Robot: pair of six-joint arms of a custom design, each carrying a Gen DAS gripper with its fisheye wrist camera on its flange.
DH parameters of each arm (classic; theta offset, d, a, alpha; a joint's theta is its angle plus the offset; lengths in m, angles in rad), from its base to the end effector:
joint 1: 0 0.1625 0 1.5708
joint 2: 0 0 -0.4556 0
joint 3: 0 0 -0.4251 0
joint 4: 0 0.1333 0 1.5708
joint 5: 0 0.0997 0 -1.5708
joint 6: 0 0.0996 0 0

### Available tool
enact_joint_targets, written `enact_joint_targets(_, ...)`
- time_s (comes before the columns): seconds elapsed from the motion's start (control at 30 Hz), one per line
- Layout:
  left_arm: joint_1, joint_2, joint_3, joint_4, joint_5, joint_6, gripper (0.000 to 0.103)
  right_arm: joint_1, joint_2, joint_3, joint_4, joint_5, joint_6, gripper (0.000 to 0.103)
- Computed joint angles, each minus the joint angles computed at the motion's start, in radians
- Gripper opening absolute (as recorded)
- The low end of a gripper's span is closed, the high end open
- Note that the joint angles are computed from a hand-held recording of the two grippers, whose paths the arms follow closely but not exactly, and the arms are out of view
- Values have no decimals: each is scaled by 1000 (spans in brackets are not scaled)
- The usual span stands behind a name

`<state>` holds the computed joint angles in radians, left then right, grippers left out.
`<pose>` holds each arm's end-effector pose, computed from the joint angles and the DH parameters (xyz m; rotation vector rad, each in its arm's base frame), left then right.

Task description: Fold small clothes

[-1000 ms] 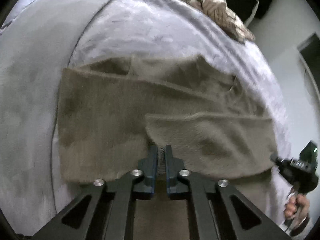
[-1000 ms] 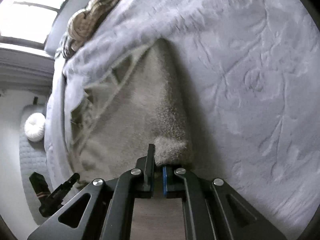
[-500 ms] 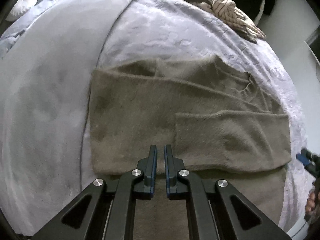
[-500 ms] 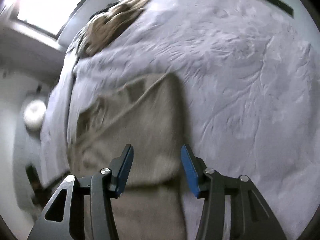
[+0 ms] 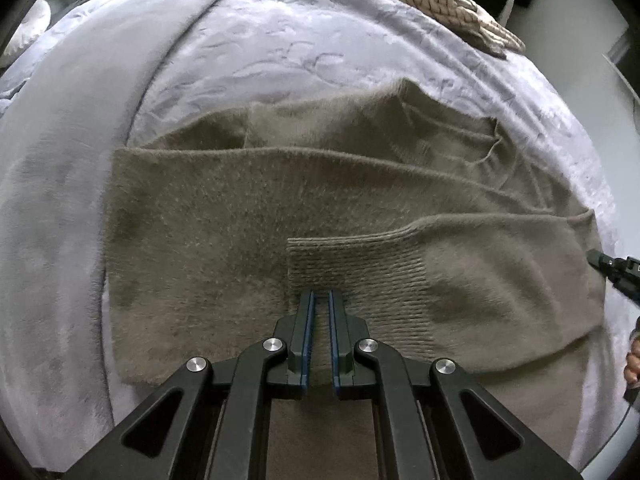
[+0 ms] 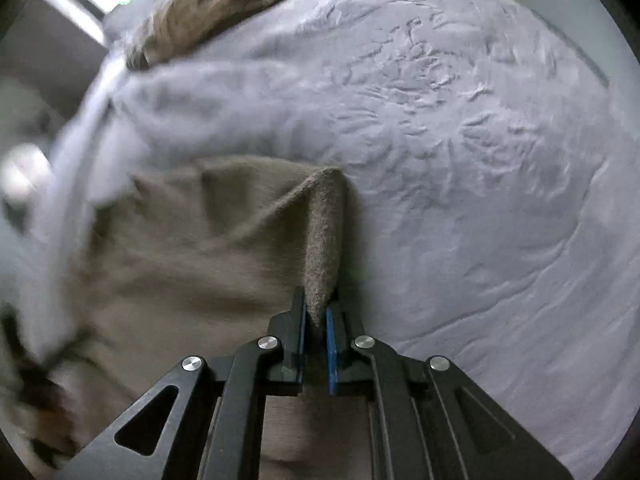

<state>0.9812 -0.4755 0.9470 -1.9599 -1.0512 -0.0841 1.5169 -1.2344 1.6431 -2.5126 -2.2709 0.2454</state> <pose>-0.3352 -0.8297 0.0836 0.6834 2.5313 -0.1283 0.0332 -0.6678 0.4087 -0.5941 -2.3362 0.7357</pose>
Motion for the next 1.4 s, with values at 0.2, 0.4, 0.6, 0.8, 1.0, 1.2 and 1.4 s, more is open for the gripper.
enact_joint_targets(0.2, 1, -30, 23, 18, 52, 4, 8, 28, -37, 52, -30, -32, 132, 23)
enact_joint_targets(0.4, 20, -118, 83, 27, 89, -23, 8, 95, -59, 101, -77, -30, 95, 24)
enact_joint_targets(0.6, 35, -133, 92, 6, 87, -53, 8, 122, 20, 63, -32, 18, 56, 24)
enact_joint_targets(0.8, 58, -130, 122, -13, 89, -51, 8, 89, 15, 104, -12, 34, 111, 23)
enact_joint_targets(1.0, 60, -167, 151, 27, 148, -72, 8, 95, -17, 113, 29, 70, 189, 24)
enact_joint_targets(1.2, 47, -223, 207, 58, 141, -103, 8, 130, -37, 135, 50, 84, 255, 48)
enact_joint_targets(1.4, 9, -261, 260, 82, 137, -112, 9, 156, -48, 155, 99, 127, 332, 54)
